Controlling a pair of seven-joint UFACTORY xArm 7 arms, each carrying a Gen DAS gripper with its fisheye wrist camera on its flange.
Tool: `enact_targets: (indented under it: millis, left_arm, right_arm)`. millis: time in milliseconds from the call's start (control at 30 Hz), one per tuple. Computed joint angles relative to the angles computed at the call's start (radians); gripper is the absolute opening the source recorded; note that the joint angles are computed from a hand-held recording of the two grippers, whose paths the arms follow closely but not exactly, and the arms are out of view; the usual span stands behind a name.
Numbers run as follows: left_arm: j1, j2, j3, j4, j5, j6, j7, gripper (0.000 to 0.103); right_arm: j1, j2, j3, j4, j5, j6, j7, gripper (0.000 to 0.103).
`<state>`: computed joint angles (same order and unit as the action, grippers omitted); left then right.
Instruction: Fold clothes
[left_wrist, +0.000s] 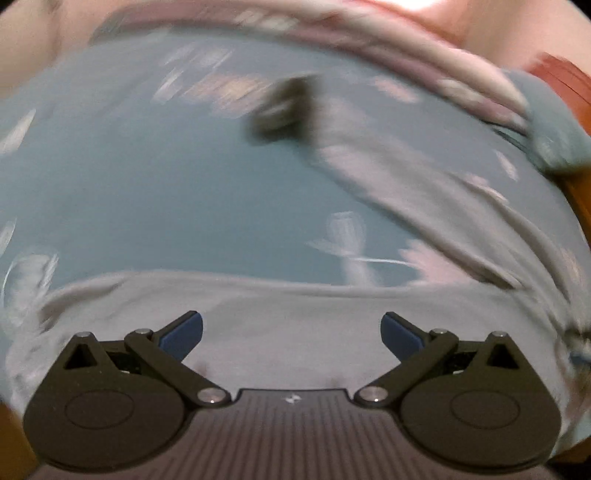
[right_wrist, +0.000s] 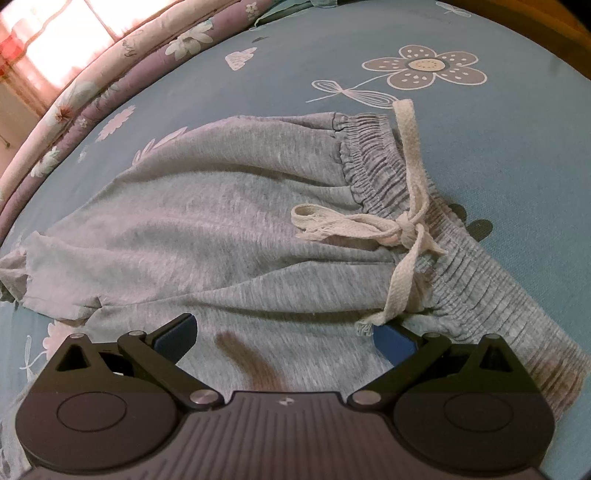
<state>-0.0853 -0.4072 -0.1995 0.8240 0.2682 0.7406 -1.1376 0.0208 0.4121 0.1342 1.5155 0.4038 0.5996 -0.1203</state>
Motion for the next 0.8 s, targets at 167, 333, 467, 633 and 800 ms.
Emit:
enact_targets:
  millis: [167, 333, 467, 633, 800]
  left_arm:
    - [0.051, -0.133, 0.099, -0.203, -0.107, -0.061, 0.026, 0.102]
    - [0.149, -0.175, 0.054, -0.302, -0.063, -0.105, -0.010, 0.102]
    - [0.182, -0.193, 0.039, -0.298, -0.011, -0.054, -0.021, 0.101]
    - [0.134, -0.260, 0.002, -0.298, 0.010, -0.046, -0.012, 0.101]
    - [0.097, -0.240, -0.006, -0.279, -0.028, 0.075, 0.042, 0.101]
  right_arm:
    - [0.026, 0.007, -0.014, 0.004, -0.053, -0.010, 0.029, 0.103]
    - [0.052, 0.015, -0.028, 0.006, -0.117, -0.026, 0.066, 0.103]
    - [0.063, 0.020, -0.032, 0.009, -0.154, -0.033, 0.091, 0.103]
    - [0.062, 0.022, -0.029, 0.010, -0.167, -0.035, 0.105, 0.103]
    - [0.063, 0.019, -0.026, 0.006, -0.179, -0.038, 0.104, 0.103]
